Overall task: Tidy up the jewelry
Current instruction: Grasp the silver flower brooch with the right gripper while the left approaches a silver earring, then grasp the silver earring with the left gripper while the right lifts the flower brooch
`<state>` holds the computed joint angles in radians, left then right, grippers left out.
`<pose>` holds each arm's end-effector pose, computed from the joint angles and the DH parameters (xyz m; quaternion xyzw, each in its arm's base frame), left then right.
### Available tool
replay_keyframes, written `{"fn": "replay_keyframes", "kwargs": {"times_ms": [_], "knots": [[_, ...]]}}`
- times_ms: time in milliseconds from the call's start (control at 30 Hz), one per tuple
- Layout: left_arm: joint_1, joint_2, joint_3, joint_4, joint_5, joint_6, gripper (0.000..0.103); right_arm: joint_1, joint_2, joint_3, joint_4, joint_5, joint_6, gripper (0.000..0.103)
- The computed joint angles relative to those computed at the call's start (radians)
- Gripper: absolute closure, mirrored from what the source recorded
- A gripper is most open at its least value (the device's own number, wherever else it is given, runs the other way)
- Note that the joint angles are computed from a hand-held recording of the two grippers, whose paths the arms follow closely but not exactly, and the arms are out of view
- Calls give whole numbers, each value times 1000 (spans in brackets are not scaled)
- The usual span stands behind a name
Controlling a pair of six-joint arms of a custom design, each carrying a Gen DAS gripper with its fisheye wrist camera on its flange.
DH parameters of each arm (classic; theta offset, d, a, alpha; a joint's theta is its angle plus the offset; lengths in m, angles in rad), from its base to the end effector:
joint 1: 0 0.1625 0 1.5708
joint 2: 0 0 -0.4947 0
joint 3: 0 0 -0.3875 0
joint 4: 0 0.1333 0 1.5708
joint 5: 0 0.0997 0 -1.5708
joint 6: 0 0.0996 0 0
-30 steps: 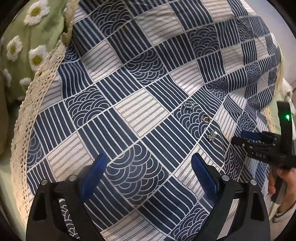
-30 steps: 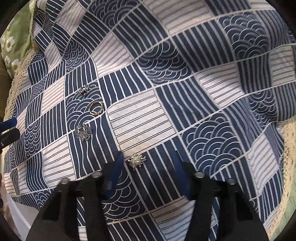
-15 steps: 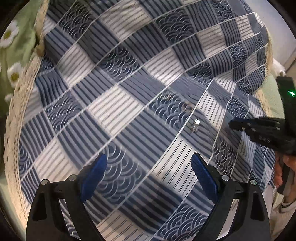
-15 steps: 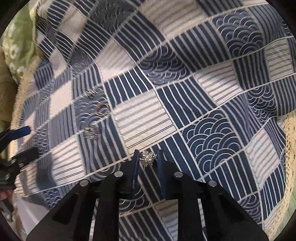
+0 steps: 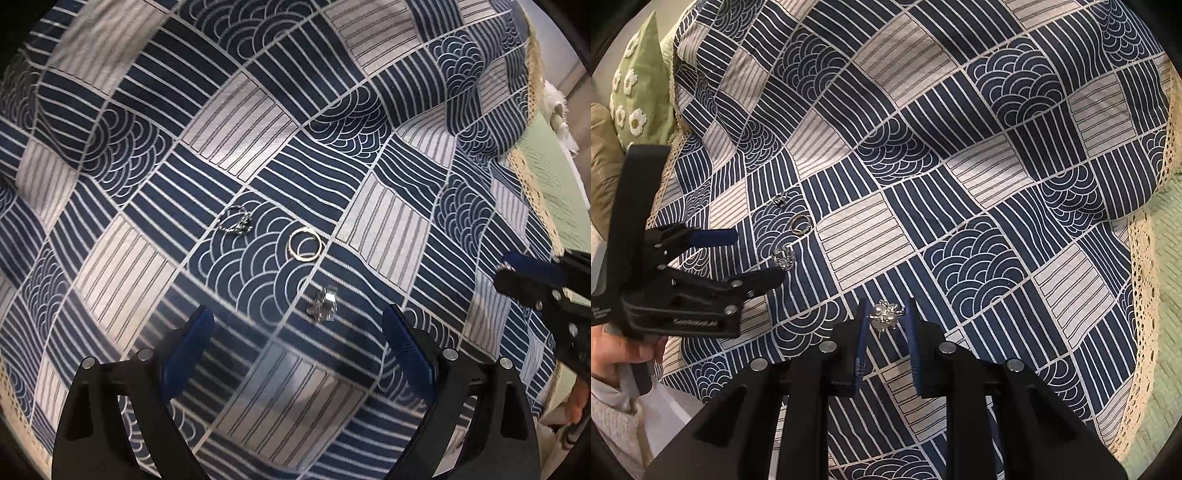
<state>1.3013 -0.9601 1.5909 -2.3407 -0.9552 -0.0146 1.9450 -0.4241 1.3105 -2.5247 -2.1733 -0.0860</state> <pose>-0.0042 -0.7319 0.2725 0.1000 0.9457 -0.1083 0.2898 0.3643 -0.7173 -0.0093 0.2079 -0.9316 0.0745 0.2888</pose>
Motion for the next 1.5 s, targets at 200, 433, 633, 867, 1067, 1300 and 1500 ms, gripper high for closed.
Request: {"fn": "replay_keyframes", "kwargs": {"times_ms": [200,433,633,867,1067,1300,1500], "knots": [[8,26,-26,30,42,-24,33,-3,-3,0,1,2,10,83],[-2,28,-8,-16,102,4,68,-4,-2,-4,12,-6,16,83],[9,6,0,-24,69,14,88,-6,-8,1,10,7,20,83],[18,-28,9,-17,24,12,89,-4,-14,8,4,15,23,83],[-10,-146,83,-81,-52,19,89,26,-49,60,-30,41,1,83],[-155,-327,284,-198,-59,44,89,94,-112,170,-136,95,-49,83],[-225,-425,479,-187,-56,5,89,155,-167,358,-343,65,-80,83]]}}
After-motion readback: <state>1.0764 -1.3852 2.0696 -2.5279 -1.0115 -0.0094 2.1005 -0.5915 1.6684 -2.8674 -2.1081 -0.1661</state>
